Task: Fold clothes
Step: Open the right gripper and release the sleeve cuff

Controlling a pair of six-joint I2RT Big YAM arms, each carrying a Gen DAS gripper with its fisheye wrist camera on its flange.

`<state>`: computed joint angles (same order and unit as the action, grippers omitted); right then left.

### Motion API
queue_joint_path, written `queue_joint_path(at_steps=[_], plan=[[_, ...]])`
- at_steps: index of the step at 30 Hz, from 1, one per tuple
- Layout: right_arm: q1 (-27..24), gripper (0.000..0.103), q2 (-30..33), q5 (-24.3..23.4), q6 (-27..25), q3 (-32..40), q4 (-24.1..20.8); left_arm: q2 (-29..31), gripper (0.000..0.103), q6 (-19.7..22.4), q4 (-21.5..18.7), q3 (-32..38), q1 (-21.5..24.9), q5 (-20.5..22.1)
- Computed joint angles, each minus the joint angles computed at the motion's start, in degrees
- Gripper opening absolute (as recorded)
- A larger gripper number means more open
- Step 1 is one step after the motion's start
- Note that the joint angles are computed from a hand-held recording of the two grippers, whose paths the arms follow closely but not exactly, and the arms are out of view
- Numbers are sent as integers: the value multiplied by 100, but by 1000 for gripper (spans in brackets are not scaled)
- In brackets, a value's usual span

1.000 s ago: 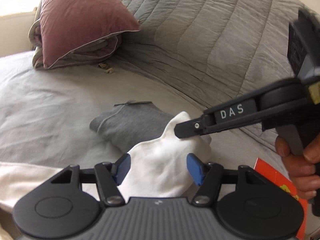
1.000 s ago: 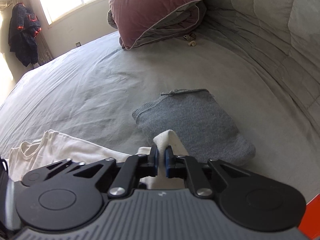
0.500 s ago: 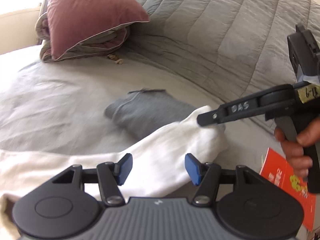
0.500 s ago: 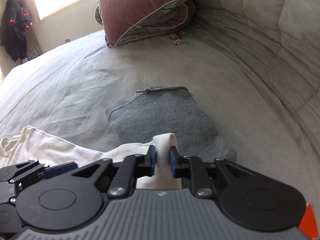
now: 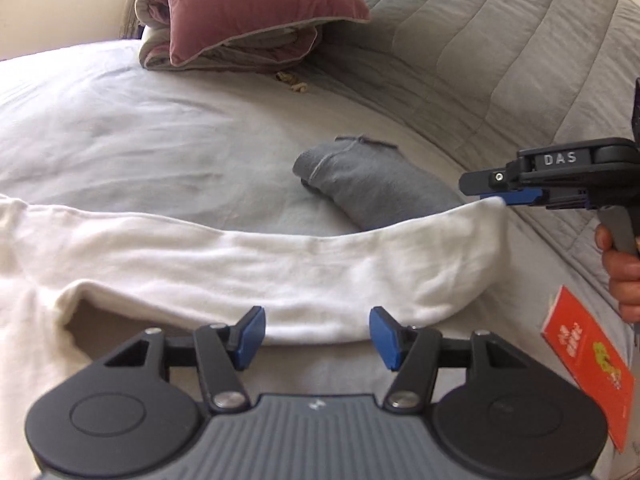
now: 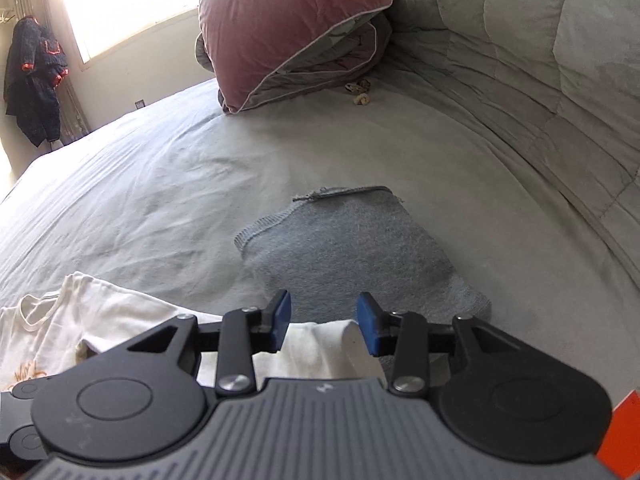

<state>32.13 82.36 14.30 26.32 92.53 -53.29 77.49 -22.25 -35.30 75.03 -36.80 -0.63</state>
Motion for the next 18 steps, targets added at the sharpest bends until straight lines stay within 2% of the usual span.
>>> queue_joint_path(at_steps=[9,18], plan=[[624,42,-83,544,331,389,-358,-1091,64,163,-808,-273,119,-532],[1537,43,176,1056,314,968,-514,-2413,67,270,-1816,-720,866,-925]])
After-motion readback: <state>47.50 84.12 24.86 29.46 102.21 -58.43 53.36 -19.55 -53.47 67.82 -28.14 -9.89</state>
